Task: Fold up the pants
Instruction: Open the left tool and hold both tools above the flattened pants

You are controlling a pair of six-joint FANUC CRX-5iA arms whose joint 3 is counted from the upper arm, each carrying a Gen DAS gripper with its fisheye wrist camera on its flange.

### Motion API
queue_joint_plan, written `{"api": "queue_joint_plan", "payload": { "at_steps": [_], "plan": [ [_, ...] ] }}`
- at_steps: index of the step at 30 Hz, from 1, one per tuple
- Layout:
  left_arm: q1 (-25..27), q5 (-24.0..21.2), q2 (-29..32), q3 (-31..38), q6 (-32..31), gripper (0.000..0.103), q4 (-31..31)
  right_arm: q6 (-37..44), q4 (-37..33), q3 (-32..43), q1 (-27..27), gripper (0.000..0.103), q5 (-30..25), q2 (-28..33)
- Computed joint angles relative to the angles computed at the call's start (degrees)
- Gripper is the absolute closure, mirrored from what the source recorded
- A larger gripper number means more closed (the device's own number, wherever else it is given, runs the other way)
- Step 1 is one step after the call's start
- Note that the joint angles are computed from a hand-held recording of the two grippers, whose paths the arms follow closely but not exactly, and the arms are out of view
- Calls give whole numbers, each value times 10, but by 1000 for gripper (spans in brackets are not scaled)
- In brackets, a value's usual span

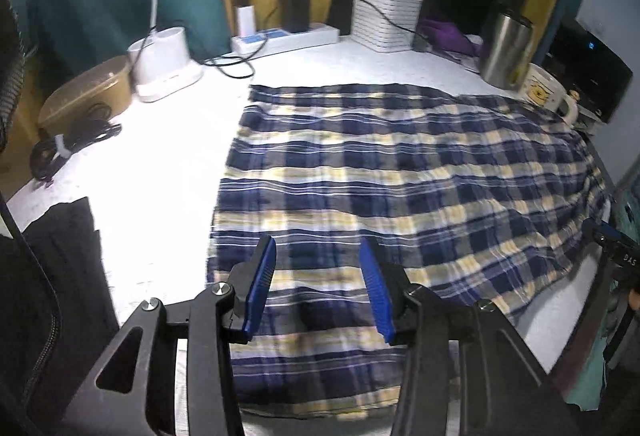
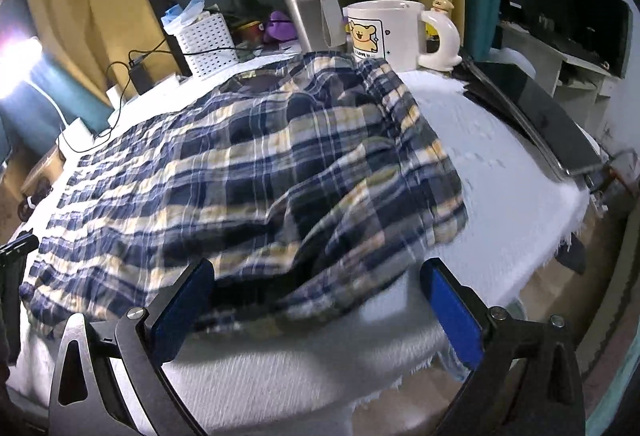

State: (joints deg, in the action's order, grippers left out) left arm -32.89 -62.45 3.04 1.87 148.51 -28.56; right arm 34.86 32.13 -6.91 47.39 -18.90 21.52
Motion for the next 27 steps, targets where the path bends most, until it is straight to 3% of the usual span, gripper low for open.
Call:
{"api": "queue_joint_plan", "payload": {
  "at_steps": [5, 10, 20, 27],
  "plan": [
    [0, -28, 6, 10, 20, 59, -19, 48, -46, 39, -5, 0, -8, 20],
    [0, -39, 23, 25, -7, 59, -24, 72, -65, 69, -8, 0, -14, 37],
    [15, -39, 54, 53, -61, 59, -1, 139, -134, 140, -14, 0, -35, 72],
    [14, -42, 60, 62, -62, 59, -18, 209, -212, 200, -18, 0, -62, 96]
  ]
}}
